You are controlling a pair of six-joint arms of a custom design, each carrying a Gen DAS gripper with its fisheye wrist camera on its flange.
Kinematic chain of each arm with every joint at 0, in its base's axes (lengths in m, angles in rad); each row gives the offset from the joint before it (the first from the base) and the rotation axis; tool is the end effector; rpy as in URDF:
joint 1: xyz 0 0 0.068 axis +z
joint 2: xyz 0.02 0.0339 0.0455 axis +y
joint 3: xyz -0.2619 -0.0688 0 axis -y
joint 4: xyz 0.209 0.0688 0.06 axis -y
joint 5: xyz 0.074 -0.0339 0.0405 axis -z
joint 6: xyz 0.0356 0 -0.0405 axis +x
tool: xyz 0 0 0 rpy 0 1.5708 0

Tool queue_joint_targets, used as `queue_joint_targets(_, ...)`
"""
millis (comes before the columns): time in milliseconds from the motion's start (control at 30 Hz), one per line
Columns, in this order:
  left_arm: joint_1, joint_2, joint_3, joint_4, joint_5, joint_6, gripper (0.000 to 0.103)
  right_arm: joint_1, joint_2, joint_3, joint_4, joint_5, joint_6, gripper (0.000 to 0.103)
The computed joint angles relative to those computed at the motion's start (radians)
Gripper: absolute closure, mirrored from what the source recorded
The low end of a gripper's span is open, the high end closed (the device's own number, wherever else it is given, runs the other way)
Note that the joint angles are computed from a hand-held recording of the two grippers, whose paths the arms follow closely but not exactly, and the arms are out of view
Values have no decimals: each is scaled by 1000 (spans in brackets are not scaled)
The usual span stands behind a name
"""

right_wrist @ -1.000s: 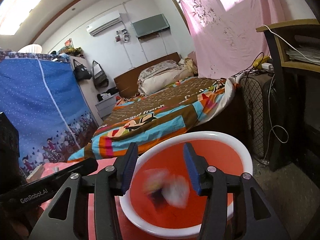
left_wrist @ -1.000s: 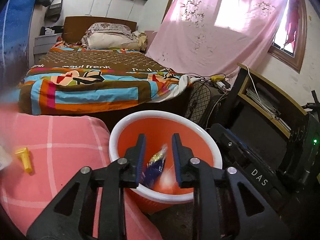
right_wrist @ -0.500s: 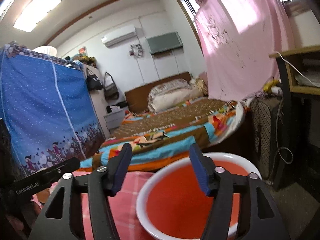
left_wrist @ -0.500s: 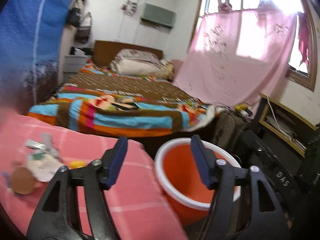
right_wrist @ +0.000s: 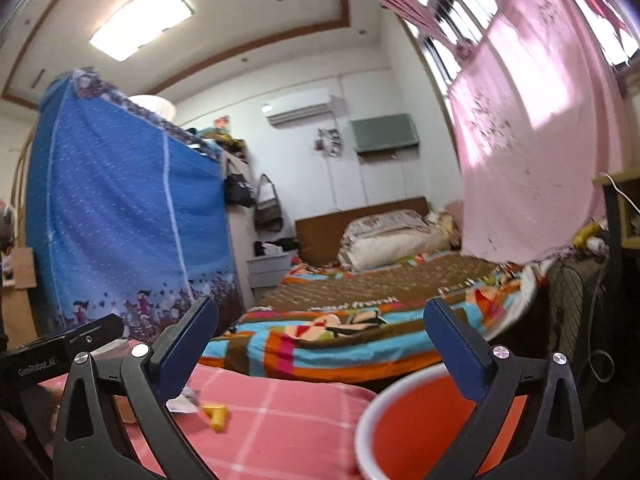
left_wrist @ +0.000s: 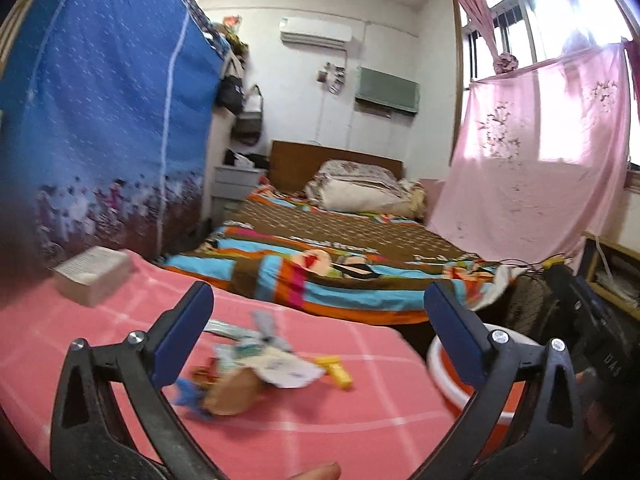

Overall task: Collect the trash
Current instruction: 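Move both open tools back over the trash on the bedspread, then grasp the blue toy animal with the left tool while the right tool grasps the yellow cylinder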

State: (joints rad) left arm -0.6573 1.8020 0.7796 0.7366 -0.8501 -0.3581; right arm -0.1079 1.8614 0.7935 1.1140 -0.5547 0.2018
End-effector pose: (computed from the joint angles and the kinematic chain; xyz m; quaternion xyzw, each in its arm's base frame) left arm 0.2805 -0.1827 0.1939 -0.1356 0.7580 0.0231 0.6375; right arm 0.3525 -0.0193 0.2150 -0.0932 0.6868 0.2215 0.6859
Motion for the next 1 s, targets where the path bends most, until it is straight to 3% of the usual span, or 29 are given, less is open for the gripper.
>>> queue_joint_targets(267,46,-95,-214,161,-45,54,0,99,7,-51,115,29,-25,0)
queue_joint_targets(567,119,-120,-381,272,-16,26,0,196,35,-22,31,95,-130,0)
queue_joint_targets(800,160,-139,-371,147,90,-50,0,235,60,35,-100,110,-188,0)
queue_joint_targets(1000,228,-135,-307,-39,228,-126,1,266,86,160,-377,117,-256,1)
